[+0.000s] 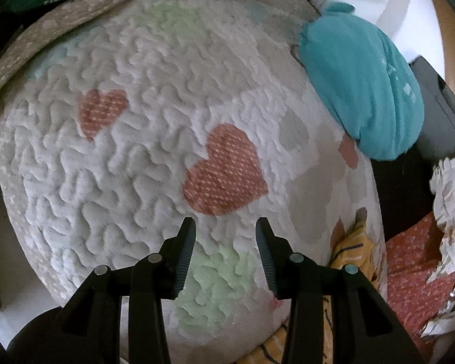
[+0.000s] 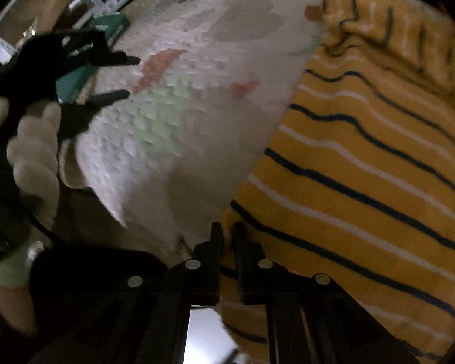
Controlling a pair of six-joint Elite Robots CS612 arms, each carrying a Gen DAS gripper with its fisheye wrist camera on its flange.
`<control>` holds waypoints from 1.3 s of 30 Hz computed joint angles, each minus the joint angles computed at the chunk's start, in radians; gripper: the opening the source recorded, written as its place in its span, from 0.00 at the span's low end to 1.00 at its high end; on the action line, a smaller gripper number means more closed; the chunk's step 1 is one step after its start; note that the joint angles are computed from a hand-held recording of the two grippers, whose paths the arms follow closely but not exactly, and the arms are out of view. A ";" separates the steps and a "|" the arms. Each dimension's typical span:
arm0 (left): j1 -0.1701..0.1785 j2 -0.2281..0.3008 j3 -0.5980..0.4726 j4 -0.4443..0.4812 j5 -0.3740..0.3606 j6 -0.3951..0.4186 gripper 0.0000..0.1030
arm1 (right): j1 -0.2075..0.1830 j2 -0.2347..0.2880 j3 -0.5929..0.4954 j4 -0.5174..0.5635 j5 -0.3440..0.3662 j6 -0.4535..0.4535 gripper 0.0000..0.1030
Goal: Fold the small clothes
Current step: 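Open the right gripper and move it back toward the sweater hem, then lower both grippers to the sweater hem and open them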
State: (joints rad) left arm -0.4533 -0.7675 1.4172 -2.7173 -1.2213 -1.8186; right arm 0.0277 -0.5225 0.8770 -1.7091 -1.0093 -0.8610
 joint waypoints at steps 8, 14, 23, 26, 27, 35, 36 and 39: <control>-0.002 0.015 -0.034 0.013 0.000 0.043 0.40 | -0.043 0.019 -0.072 0.173 0.074 -0.044 0.17; -0.023 0.105 -0.202 -0.039 -0.072 0.383 0.40 | -0.133 -0.067 0.082 -0.059 -0.030 0.064 0.19; -0.109 0.224 -0.422 0.146 -0.264 0.834 0.40 | -0.249 -0.117 0.220 -0.324 -0.251 0.303 0.16; -0.131 0.224 -0.424 0.294 -0.251 0.831 0.40 | -0.278 -0.125 0.228 -0.333 -0.214 0.349 0.22; -0.144 0.208 -0.394 0.289 -0.210 0.839 0.40 | -0.278 -0.132 0.249 -0.400 -0.276 0.369 0.28; -0.174 0.142 -0.283 0.333 -0.168 0.688 0.40 | -0.357 -0.155 0.291 -0.452 -0.097 0.463 0.36; -0.181 0.137 -0.280 0.346 -0.135 0.677 0.40 | -0.364 -0.159 0.296 -0.465 -0.075 0.468 0.36; -0.200 0.122 -0.269 0.362 -0.052 0.655 0.40 | -0.383 -0.168 0.305 -0.489 -0.014 0.480 0.40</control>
